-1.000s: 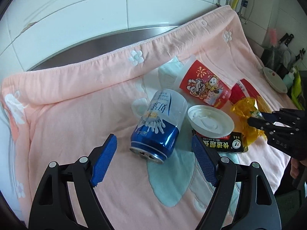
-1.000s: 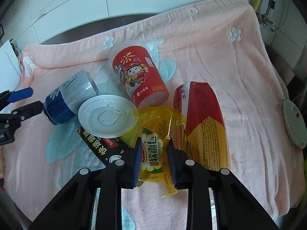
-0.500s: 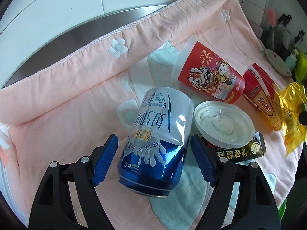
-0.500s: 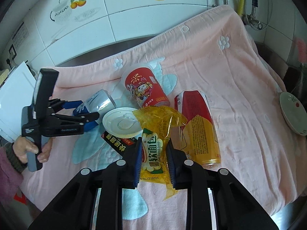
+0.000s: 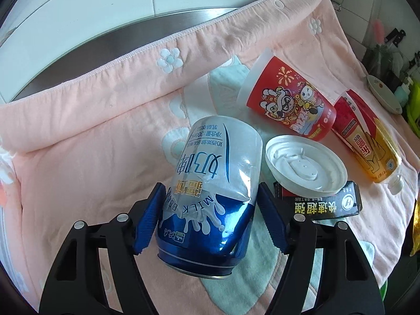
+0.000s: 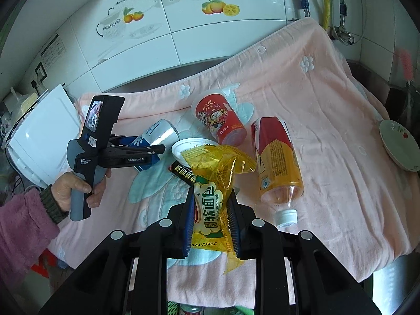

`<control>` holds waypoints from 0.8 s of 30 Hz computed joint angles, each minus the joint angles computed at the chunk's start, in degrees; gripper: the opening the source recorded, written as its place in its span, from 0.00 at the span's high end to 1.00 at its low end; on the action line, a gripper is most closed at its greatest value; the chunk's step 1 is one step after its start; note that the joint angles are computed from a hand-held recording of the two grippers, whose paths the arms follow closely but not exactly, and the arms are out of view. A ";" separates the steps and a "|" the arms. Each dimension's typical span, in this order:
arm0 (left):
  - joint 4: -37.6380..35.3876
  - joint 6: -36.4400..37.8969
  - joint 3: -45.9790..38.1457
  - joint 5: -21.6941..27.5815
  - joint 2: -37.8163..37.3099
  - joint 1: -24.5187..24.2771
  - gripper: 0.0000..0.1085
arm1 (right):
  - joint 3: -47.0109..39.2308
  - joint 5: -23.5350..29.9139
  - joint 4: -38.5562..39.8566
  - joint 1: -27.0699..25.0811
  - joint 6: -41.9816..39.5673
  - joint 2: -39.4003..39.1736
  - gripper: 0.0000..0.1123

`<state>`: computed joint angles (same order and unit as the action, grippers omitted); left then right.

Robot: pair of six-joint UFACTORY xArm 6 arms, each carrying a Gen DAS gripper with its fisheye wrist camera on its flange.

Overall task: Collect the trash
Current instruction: 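Grasp the blue-and-white milk can with the left tool and lift it, then carry the yellow bag and milk can to the wastebasket and open both tools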

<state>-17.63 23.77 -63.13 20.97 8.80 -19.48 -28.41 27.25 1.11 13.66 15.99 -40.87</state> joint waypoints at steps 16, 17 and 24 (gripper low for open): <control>1.00 -6.35 23.92 -2.09 -27.79 1.07 0.36 | 13.65 15.29 -3.58 9.33 2.56 -28.48 0.79; 1.75 -7.36 25.30 -1.88 -29.76 1.15 0.36 | 14.54 17.44 -3.81 10.34 2.95 -31.02 0.79; 6.59 -14.23 33.80 1.60 -44.01 0.38 0.36 | 20.03 28.38 -4.50 16.51 7.20 -44.86 0.79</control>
<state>-11.03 9.55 -29.33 22.57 -35.21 -19.10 -8.39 55.63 -3.39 30.18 23.19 -85.73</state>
